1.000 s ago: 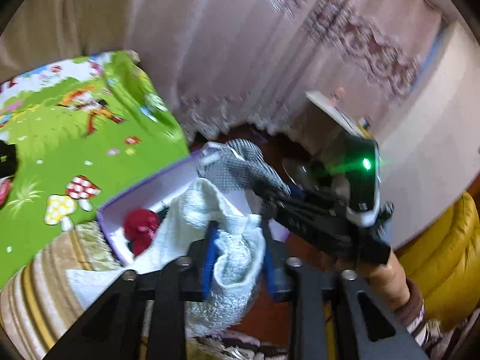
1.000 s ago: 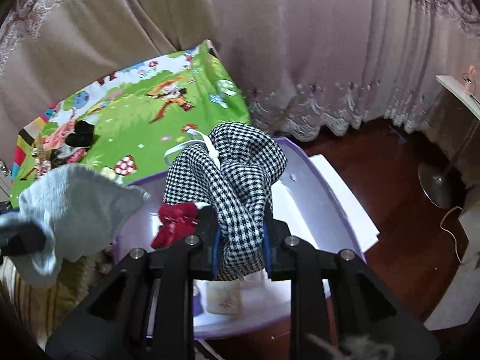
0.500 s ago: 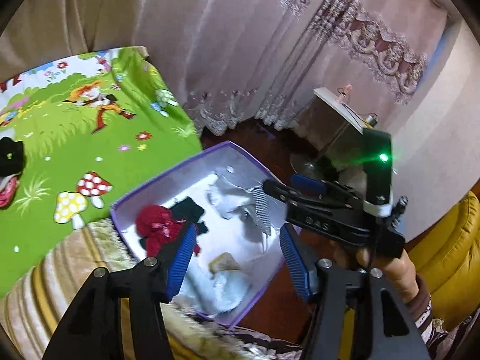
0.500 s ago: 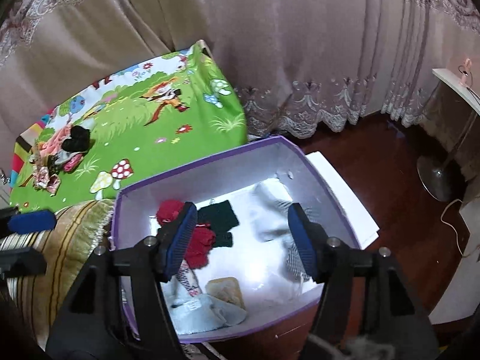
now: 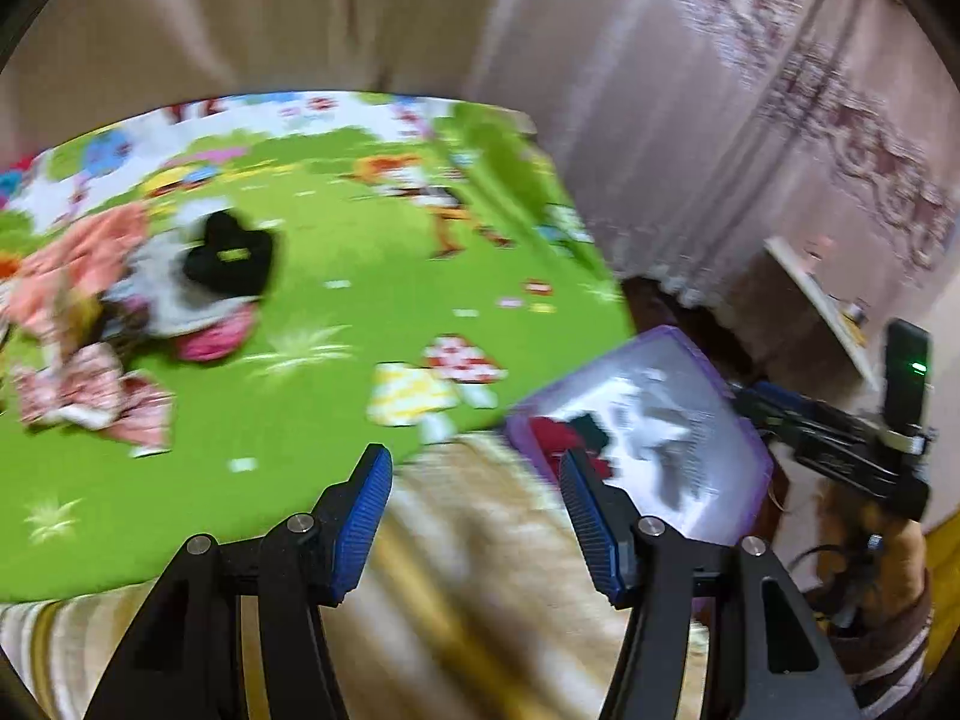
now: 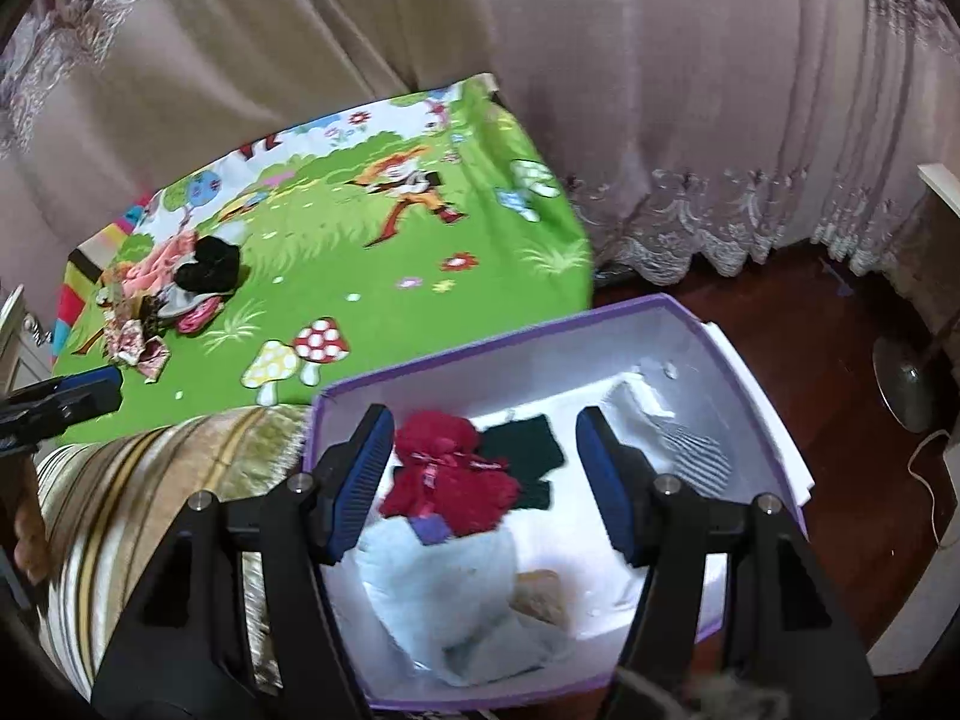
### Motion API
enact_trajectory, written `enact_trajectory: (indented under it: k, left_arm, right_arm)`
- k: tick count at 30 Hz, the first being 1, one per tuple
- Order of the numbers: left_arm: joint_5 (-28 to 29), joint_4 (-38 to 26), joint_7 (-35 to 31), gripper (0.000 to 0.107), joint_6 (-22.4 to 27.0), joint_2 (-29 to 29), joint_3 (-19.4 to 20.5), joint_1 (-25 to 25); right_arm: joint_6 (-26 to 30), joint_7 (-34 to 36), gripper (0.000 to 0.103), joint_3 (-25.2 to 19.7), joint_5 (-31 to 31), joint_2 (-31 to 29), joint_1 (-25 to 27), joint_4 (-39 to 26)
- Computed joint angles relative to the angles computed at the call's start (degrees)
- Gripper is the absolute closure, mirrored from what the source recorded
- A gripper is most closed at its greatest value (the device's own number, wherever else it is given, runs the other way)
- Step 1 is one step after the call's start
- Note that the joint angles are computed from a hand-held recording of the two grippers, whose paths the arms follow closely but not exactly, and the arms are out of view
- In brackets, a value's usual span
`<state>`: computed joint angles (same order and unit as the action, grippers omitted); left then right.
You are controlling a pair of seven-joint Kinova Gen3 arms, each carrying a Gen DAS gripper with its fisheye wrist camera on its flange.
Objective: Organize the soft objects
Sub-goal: 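Carry the blue towel and houndstooth cloth into the white box and open both tools, then return both tools to the mattress and grasp the brown floral scarf with the left tool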
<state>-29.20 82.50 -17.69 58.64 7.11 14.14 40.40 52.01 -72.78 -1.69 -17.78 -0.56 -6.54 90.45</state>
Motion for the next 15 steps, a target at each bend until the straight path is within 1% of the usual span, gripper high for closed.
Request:
enact_trajectory:
  k: [3,7,10,15]
  left_arm:
    - [0.7,3.7,1.8,0.048,0.9,-3.3,-0.7,-1.9]
    - [3.5,9.4,4.5,0.048,0.5,-8.0,-0.6,-6.6]
    - [8.7,14.2,5.3,0.048,-1.4,-11.8,-1.8,-10.9]
    - [17.2,22.6,8.4,0.048,-6.8,-18.0,-5.1,-17.9]
  right_arm:
    - [0.2,-0.7,0.036,-1.3,0.2,0.7,-1.5,-1.0]
    - [0.3,-1.2,0.036,-3.0,0.0,2.0,-3.7,-2.4]
    - [0.4,-0.9,0.036,-3.9,0.2,2.6,-5.3,-3.2]
    - [0.1,-0.3,0.036,-5.4,0.2,3.6,-7.9,-5.1]
